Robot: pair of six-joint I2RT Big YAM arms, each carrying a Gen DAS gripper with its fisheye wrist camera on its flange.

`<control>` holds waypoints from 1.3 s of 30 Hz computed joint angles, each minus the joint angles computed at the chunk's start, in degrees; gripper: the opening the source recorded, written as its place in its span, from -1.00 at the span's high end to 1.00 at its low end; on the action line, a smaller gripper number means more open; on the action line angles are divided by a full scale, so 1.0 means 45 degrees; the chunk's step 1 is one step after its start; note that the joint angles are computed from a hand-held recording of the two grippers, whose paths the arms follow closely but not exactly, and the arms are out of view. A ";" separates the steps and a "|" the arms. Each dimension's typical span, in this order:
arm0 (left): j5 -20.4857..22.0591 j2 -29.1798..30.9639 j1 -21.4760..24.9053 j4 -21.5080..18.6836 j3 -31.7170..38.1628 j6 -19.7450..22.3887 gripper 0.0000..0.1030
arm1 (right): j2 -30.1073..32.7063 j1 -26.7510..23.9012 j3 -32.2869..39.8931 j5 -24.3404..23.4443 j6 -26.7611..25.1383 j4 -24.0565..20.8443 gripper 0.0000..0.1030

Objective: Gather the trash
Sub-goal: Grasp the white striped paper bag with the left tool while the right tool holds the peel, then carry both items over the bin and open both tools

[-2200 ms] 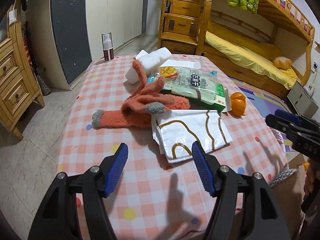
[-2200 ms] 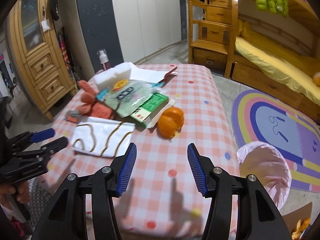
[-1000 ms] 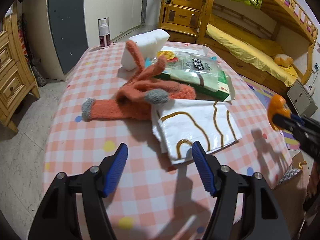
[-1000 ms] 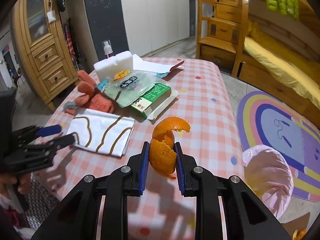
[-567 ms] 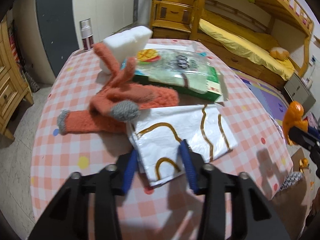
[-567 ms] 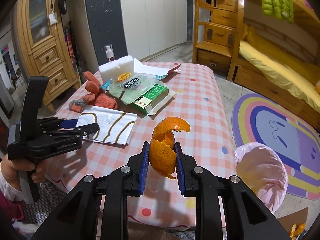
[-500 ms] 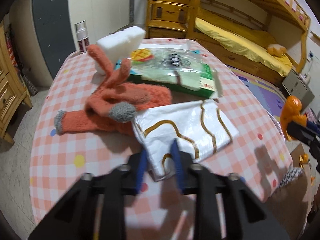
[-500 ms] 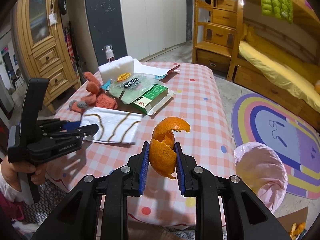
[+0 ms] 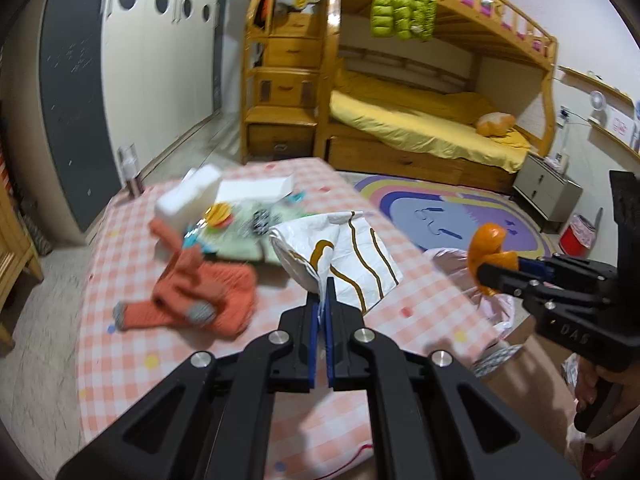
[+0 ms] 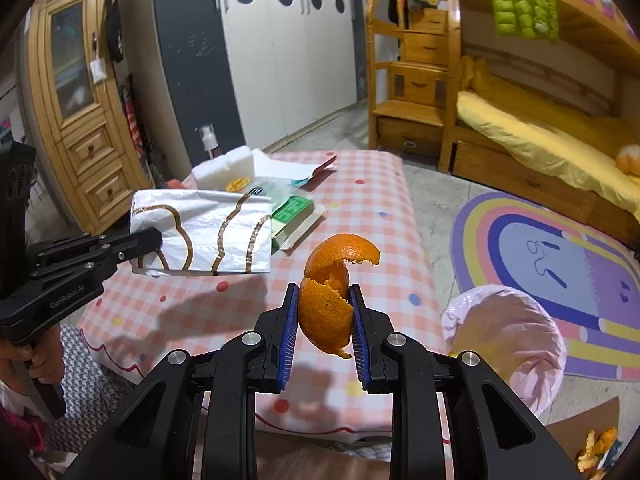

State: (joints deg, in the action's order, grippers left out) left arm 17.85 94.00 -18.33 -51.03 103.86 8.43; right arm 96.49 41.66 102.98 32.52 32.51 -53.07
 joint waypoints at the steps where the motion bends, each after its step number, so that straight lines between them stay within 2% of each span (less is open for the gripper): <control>1: -0.0013 0.0012 -0.0121 0.0007 0.0066 0.0074 0.98 | -0.0134 0.0009 -0.0151 0.0120 0.0102 0.0004 0.51; 15: -0.0456 0.0912 -0.2463 -0.0355 0.1031 0.1772 0.98 | -0.2669 -0.0308 -0.3095 0.1906 0.2589 -0.0515 0.51; 21: -0.0520 0.1727 -0.3317 -0.0609 0.1910 0.2145 0.98 | -0.3421 -0.0701 -0.4080 0.2396 0.3856 -0.1266 0.51; 28: -0.0799 0.3210 -0.4038 -0.1385 0.3635 0.2291 0.98 | -0.3872 -0.1704 -0.5154 0.1889 0.4273 -0.1093 0.51; 39: -0.1481 0.5965 -0.4691 -0.2998 0.7252 0.2673 0.96 | -0.3884 -0.3409 -0.6117 0.0284 0.3898 0.0278 0.50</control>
State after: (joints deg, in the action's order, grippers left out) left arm 11.19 120.84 -39.44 -64.52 136.49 20.46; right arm 79.02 26.32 75.45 33.80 50.05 -51.82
